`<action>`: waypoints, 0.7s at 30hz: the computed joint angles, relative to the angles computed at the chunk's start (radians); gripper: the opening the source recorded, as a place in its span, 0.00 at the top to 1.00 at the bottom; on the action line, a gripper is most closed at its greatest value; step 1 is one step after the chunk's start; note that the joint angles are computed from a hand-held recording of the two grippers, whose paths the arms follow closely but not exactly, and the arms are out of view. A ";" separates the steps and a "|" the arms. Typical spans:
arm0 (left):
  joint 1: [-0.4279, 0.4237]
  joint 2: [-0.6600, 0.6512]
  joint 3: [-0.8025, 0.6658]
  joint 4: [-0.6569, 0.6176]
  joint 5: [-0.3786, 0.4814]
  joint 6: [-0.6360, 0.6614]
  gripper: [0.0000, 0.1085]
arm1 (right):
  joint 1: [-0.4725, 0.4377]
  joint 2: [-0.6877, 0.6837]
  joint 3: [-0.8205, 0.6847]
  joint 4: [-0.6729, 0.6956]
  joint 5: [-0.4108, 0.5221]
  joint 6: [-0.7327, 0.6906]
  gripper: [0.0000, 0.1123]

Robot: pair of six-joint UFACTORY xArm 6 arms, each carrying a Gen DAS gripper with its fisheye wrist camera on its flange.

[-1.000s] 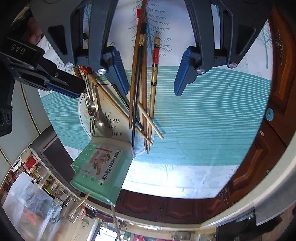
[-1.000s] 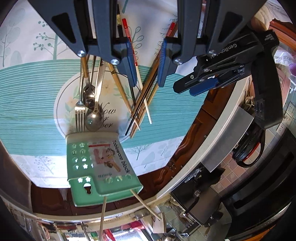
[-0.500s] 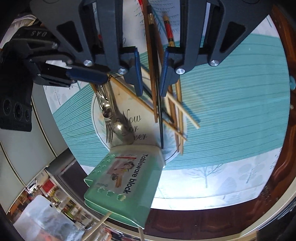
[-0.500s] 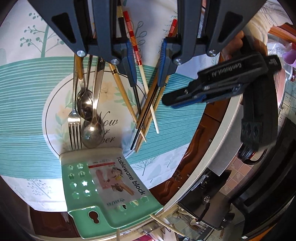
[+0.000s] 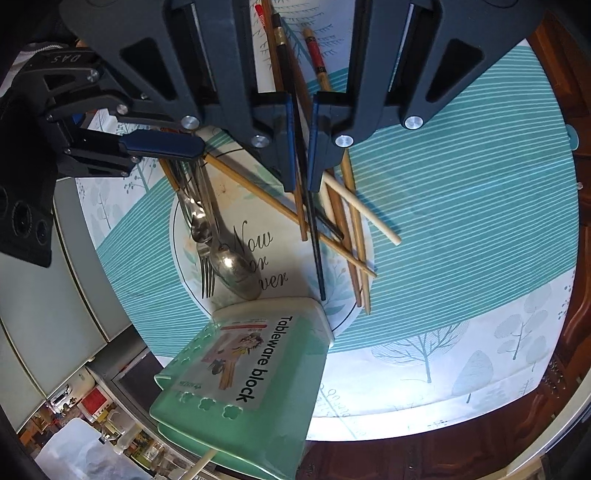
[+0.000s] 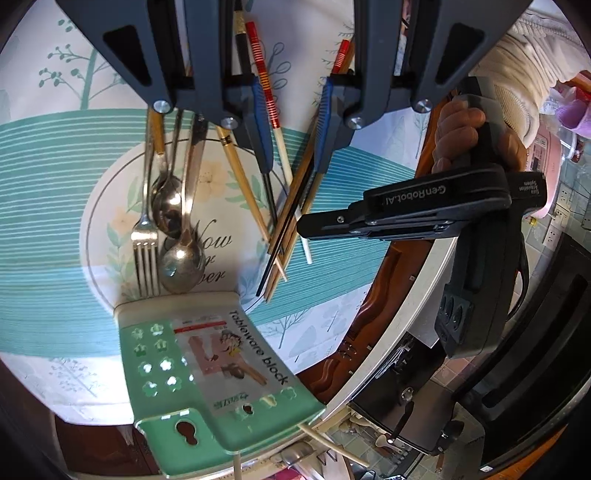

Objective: Organize utensils
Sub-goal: 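Close the left tool on a black chopstick while the right tool grasps a wooden chopstick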

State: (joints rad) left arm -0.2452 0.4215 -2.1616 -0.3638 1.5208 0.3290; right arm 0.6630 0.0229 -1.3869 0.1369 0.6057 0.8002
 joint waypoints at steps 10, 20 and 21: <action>0.053 -0.091 0.111 -0.020 -0.015 0.013 0.96 | -0.031 0.120 -0.092 0.269 -0.025 -0.156 0.79; 0.072 -0.119 0.160 -0.043 -0.023 0.026 0.96 | -0.056 0.195 -0.159 0.343 0.012 -0.163 0.82; 0.073 -0.121 0.163 -0.045 -0.022 0.029 0.96 | -0.058 0.197 -0.162 0.343 0.017 -0.160 0.82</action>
State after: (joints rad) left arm -0.1719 0.3003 -1.9988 -0.4086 1.4984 0.3577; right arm 0.6051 0.2201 -1.5484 0.4796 0.6229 0.6398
